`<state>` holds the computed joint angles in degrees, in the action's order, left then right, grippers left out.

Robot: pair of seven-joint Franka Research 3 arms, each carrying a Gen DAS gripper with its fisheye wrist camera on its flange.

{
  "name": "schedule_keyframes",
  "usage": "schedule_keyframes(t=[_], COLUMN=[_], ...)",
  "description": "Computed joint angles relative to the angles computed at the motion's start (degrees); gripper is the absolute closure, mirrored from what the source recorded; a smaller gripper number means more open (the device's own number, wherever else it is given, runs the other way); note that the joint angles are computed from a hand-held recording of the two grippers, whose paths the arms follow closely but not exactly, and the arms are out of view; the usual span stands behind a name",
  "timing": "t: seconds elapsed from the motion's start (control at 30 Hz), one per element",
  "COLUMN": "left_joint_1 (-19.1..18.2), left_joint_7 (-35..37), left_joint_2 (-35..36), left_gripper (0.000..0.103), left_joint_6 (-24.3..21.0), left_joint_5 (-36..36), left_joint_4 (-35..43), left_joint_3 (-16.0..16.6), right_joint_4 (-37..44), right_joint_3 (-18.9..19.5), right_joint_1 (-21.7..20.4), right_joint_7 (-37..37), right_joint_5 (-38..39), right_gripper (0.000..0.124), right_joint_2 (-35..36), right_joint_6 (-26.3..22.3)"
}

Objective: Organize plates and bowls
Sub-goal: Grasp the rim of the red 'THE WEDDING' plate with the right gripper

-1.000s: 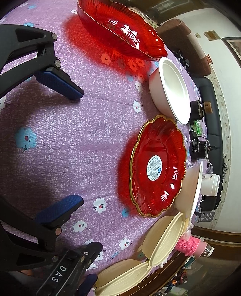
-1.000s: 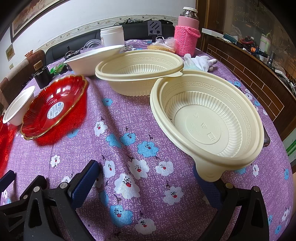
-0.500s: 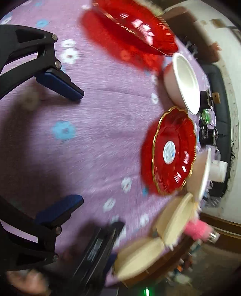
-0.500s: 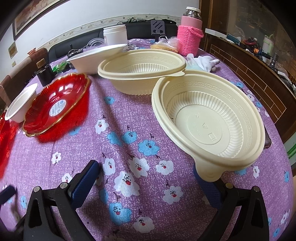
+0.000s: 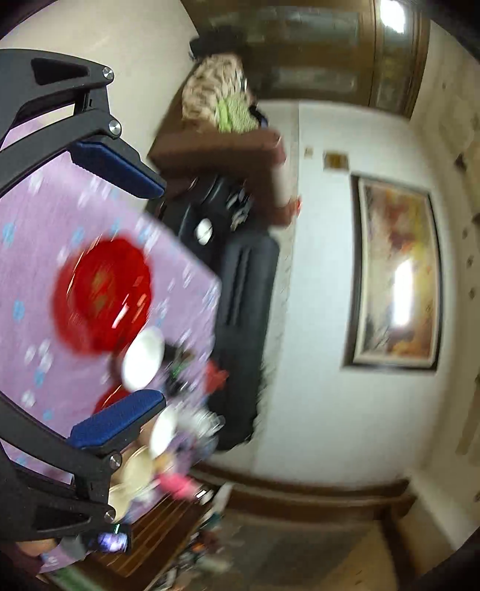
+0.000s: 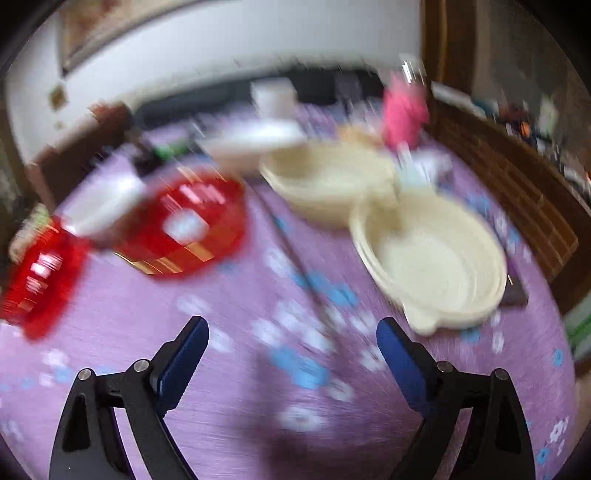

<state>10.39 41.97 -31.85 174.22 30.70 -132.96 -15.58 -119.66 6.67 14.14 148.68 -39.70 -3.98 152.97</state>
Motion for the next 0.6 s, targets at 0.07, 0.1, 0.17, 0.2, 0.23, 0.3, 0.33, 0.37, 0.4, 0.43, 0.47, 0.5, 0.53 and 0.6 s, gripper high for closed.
schedule_keyframes(t=[0.07,0.1,0.17,0.2,0.23,0.3,0.33,0.37,0.4,0.43,0.47,0.5,0.53,0.6], left_joint_1=[-2.04,-3.70,-6.07,-7.17,-8.07,-10.17,-13.02,-14.05,-14.36,-14.23,-13.85,-13.52,-13.17,-12.04], left_joint_7=[2.78,5.18,8.76,10.08,11.29,14.56,19.18,22.10,24.21,25.64,26.70,28.05,29.81,32.22], left_joint_2=[1.31,3.16,6.57,8.43,9.72,13.37,16.80,19.22,21.50,23.56,24.70,26.38,28.52,31.45], left_gripper=[0.000,0.000,0.000,0.000,0.000,0.000,0.000,0.000,0.000,0.000,0.000,0.000,0.000,0.000], left_joint_6=[-1.34,-4.80,-9.77,-10.23,-10.54,-12.92,-14.80,-16.07,-17.52,-18.86,-19.44,-20.41,-21.72,-23.29], left_joint_5=[-1.29,-2.50,-5.28,-7.15,-9.05,-13.76,-19.37,-23.29,-26.29,-28.60,-30.25,-32.52,-35.39,-39.21], left_joint_4=[1.52,3.83,7.41,8.62,9.37,11.68,14.20,15.69,16.99,18.20,18.49,19.28,20.69,22.61], left_joint_3=[3.76,5.57,8.08,9.45,10.67,12.87,15.49,16.34,16.66,16.60,16.28,16.03,15.81,14.72], right_joint_4=[1.91,3.42,7.96,11.77,14.31,20.55,24.28,26.95,28.24,30.46,33.37,34.28,36.12,39.70], right_joint_3=[0.70,2.54,6.68,6.59,6.03,6.91,5.50,5.73,5.59,5.75,6.18,6.20,5.90,4.94], right_joint_1=[0.76,-0.37,-3.19,-1.63,-0.03,1.38,3.85,4.38,5.11,5.52,5.83,6.02,6.72,8.15], right_joint_7=[9.22,12.79,8.19,0.28,-9.06,-22.75,-27.03,-28.82,-29.49,-30.75,-32.21,-33.22,-33.66,-34.54], right_joint_5=[-11.45,-15.90,-12.76,-5.17,4.88,20.95,26.16,28.12,29.28,31.20,33.56,35.26,36.29,37.72], right_gripper=[0.029,0.029,0.027,0.027,0.027,0.032,0.036,0.044,0.051,0.054,0.058,0.059,0.059,0.059], right_joint_2=[-1.06,-0.74,2.39,6.11,8.23,14.14,17.44,19.86,21.16,23.20,25.80,26.73,28.42,31.50], right_joint_6=[2.08,2.57,5.49,5.71,4.65,3.28,2.07,0.73,0.06,-1.16,-2.60,-3.23,-4.05,-5.29])
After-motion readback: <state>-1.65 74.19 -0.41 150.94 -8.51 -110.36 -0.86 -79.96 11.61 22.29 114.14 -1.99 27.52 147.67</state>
